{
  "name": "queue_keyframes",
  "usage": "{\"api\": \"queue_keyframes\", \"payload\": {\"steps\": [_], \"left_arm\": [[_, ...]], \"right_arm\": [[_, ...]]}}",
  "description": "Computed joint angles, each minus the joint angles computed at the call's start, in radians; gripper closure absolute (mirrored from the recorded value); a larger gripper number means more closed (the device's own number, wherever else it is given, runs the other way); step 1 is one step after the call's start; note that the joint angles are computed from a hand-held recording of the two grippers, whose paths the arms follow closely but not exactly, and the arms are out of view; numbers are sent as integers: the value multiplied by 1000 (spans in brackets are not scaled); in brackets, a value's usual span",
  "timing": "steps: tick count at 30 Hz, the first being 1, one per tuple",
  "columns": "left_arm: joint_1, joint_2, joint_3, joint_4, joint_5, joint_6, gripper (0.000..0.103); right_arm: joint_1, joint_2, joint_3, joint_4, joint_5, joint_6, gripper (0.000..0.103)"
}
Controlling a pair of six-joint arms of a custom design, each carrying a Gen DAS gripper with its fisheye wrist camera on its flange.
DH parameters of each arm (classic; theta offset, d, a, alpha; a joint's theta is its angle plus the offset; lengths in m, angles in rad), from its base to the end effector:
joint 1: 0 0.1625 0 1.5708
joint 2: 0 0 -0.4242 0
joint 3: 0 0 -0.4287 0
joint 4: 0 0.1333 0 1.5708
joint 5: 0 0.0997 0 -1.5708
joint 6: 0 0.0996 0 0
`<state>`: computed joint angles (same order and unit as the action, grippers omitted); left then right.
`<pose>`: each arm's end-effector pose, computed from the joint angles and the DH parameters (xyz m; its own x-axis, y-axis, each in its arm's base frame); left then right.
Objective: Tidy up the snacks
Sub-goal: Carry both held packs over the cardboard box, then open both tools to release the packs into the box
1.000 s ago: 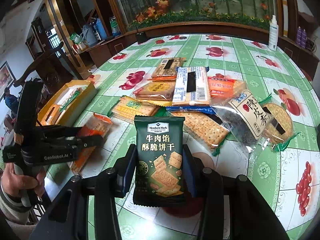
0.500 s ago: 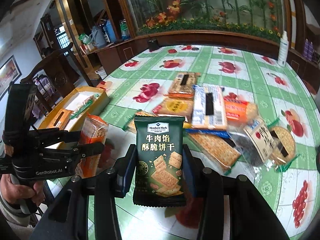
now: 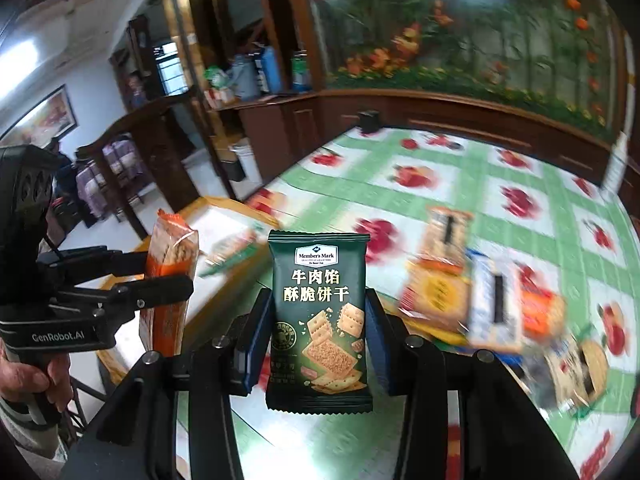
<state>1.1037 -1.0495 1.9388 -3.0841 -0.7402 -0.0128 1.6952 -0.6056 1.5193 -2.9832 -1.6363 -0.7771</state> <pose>-0.0862 -0.6302 0.2012 -0.8011 -0.0908 -0.5917 0.3552 0.7235 -0.5919 0.2183 -0.7242 0.0249 -0.6323 -0.6772 0.3764 -0.7747 0.5562 -0.3007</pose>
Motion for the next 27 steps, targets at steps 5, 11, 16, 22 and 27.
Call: {"api": "queue_keyframes", "payload": {"steps": [5, 11, 16, 22, 27], "left_arm": [[28, -49, 18, 5, 81, -17, 48], [96, -61, 2, 46, 121, -61, 48], [144, -43, -29, 85, 135, -94, 48], [178, -24, -54, 110, 135, -105, 48], [193, -19, -60, 114, 125, -123, 48]], "right_arm": [[38, 62, -78, 90, 41, -6, 60], [84, 170, -207, 218, 60, 7, 60], [114, 273, -333, 284, 22, 25, 60], [118, 377, -461, 346, -52, 100, 60], [105, 390, -472, 375, -26, 131, 60]]}}
